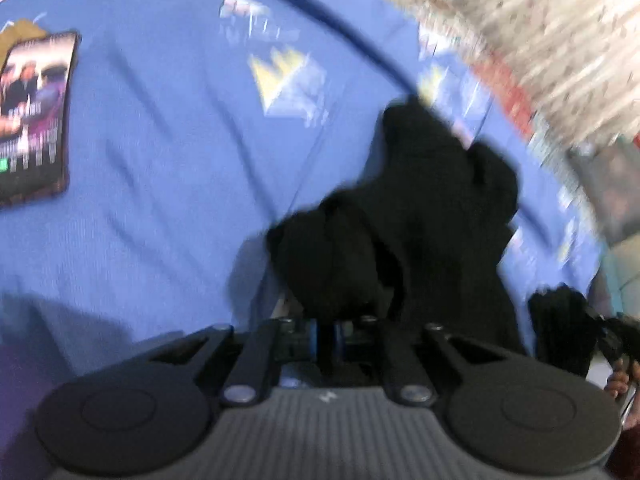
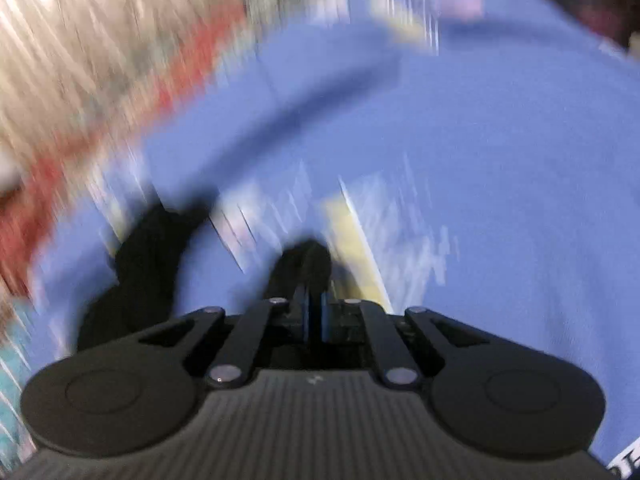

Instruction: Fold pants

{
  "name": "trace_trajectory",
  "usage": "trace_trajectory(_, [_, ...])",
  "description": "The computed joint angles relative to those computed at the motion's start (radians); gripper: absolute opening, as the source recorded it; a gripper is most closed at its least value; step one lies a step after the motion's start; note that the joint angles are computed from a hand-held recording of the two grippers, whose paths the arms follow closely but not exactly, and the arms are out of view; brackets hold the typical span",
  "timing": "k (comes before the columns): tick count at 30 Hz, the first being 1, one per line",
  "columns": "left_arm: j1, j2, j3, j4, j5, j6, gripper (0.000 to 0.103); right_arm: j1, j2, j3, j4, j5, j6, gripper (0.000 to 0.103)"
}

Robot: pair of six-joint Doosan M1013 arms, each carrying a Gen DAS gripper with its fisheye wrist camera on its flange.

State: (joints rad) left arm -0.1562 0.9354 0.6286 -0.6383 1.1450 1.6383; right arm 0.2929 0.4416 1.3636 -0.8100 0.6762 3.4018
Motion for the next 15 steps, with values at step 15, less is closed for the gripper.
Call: trace_trajectory(15, [0.022, -0.014, -0.023, -0.066, -0.028, 0.055, 0.007, 0.148, -0.177, 0.239, -0.449, 0.399, 0.608, 0.006])
